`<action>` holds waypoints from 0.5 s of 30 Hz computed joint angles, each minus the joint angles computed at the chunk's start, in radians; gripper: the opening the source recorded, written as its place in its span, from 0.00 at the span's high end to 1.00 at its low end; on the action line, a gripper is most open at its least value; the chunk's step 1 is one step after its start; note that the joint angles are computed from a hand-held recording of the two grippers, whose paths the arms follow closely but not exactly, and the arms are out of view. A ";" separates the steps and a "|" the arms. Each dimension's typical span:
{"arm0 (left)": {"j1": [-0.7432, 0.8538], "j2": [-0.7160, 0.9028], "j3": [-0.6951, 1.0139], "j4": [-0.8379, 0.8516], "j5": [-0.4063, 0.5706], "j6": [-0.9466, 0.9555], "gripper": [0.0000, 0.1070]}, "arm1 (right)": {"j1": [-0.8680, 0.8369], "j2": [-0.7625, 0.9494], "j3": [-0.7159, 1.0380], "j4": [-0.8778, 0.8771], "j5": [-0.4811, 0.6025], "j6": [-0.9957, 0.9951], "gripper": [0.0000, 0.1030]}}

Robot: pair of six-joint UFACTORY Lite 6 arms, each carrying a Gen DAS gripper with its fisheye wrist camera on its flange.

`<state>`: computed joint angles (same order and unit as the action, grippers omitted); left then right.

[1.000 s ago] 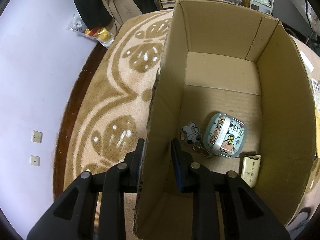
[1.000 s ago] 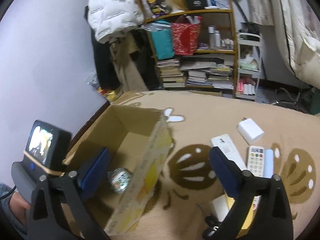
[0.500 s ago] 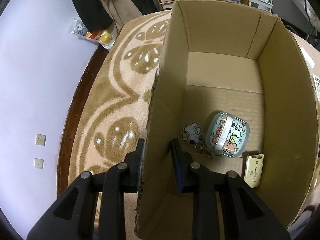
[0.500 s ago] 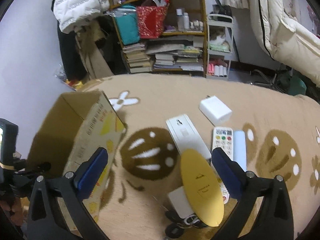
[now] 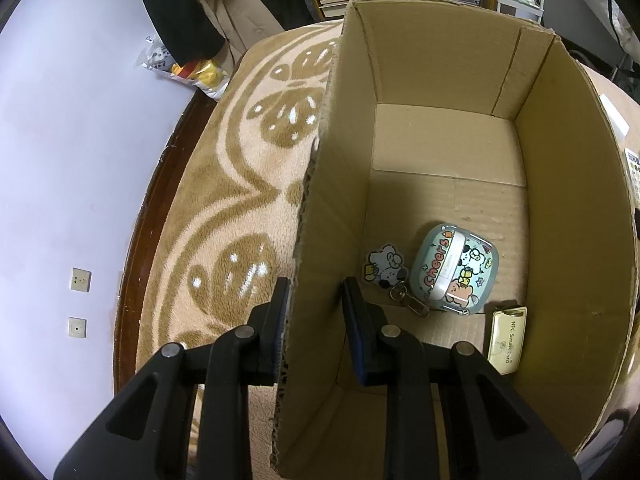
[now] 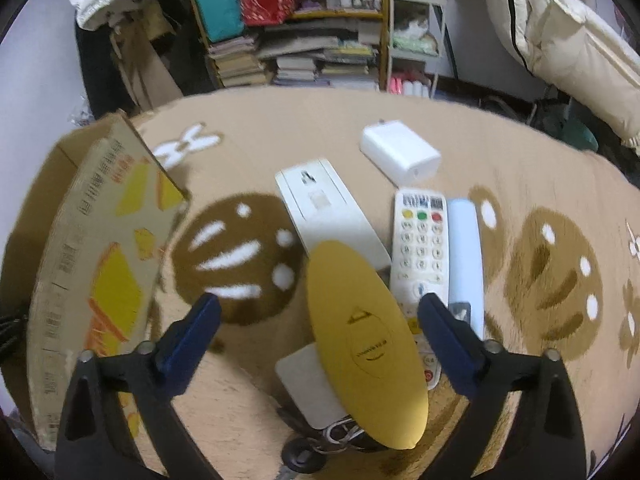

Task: Organize rigid objects
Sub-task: 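Move the right tool to the yellow oval paddle and grasp its edge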

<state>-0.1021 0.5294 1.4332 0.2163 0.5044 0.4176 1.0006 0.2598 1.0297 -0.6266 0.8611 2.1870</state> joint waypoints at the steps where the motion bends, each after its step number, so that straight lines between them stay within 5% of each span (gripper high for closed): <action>1: 0.000 0.000 0.000 0.001 0.000 0.000 0.77 | -0.004 -0.003 -0.011 0.010 -0.014 -0.001 0.12; 8: 0.002 0.003 0.003 -0.003 0.002 0.005 0.77 | -0.026 0.019 -0.041 0.081 -0.043 -0.044 0.15; 15: 0.005 0.010 0.013 -0.014 0.008 0.015 0.77 | -0.029 0.051 -0.010 0.108 -0.007 -0.081 0.32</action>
<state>-0.0967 0.5399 1.4460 0.2021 0.5121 0.4328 0.9720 0.3105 1.0193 -0.5191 0.8543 2.1059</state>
